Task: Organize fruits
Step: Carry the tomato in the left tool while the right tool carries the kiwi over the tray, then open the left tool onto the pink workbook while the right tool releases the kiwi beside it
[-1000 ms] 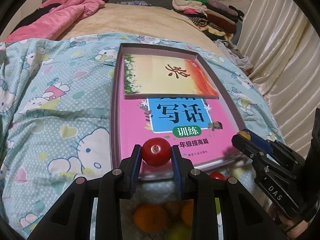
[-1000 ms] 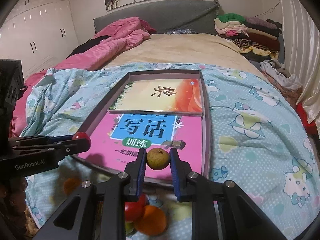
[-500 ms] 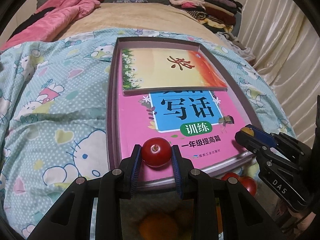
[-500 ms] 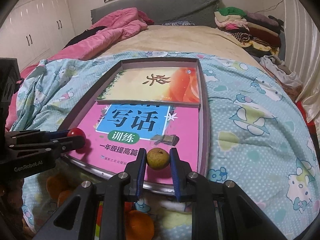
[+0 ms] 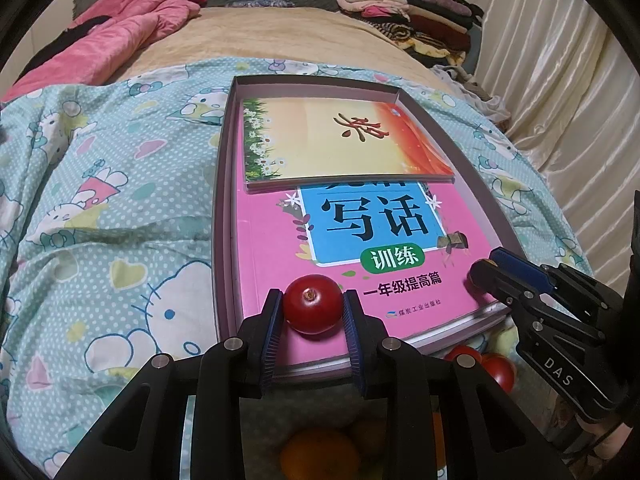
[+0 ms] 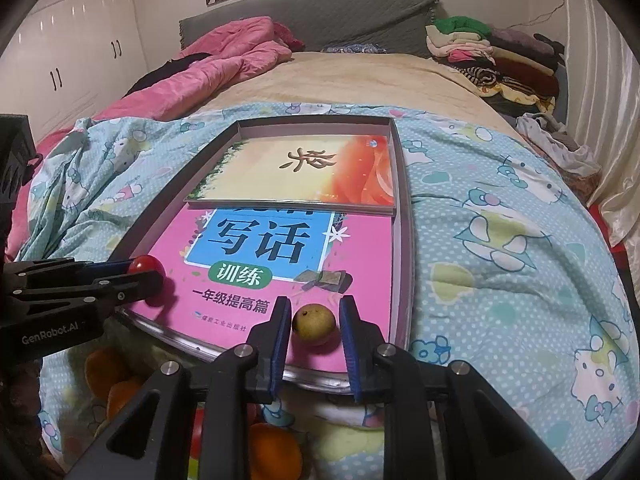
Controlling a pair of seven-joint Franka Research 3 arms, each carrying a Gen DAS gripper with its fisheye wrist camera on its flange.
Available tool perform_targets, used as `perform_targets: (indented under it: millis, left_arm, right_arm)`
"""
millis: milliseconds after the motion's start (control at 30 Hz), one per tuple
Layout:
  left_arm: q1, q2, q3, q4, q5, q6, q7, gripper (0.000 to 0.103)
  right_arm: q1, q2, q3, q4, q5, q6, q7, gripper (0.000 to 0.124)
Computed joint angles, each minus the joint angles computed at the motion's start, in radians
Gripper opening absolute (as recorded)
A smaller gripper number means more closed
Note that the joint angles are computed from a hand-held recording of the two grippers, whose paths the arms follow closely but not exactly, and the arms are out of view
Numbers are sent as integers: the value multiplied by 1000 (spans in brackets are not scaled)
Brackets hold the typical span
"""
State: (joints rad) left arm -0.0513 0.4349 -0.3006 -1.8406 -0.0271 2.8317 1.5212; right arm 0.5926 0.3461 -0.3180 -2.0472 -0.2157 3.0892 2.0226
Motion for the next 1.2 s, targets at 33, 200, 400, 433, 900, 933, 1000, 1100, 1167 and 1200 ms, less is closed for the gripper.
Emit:
perform_targets:
  millis: [33, 200, 400, 433, 900, 933, 1000, 1100, 1167, 1200]
  left_arm:
    - [0, 0, 0, 0, 0, 0, 0, 31]
    - [-2, -3, 1, -5, 3, 6, -6, 31]
    - [7, -10, -11, -16, -2, 18, 6, 33]
    - [10, -13, -14, -20, -5, 24, 11, 37]
    - [65, -58, -73, -80, -80, 115, 70, 58]
    - [71, -62, -79, -85, -87, 123, 77, 58]
    - [76, -68, -84, -91, -93, 131, 84, 61]
    - [84, -79, -92, -106, -105, 148, 94, 72]
    - [95, -87, -104, -116, -116, 162, 106, 72]
    - [96, -90, -103, -119, -118, 167, 105, 72]
  right_arm:
    - [-10, -2, 11, -2, 7, 5, -6, 26]
    - [-19, -10, 25, -16, 43, 37, -36, 33]
    - [30, -11, -16, -28, 84, 72, -79, 43]
    - [31, -10, -15, -26, 93, 72, -90, 43]
    - [109, -15, -78, -49, 230, 124, -189, 50]
    - [112, -15, -79, -50, 242, 127, -198, 50]
    - [117, -16, -81, -52, 265, 134, -217, 52]
    - [139, -17, -99, -57, 300, 147, -243, 57]
    - [150, -18, -106, -60, 325, 156, -261, 58]
    - [160, -19, -115, -62, 338, 161, -269, 59]
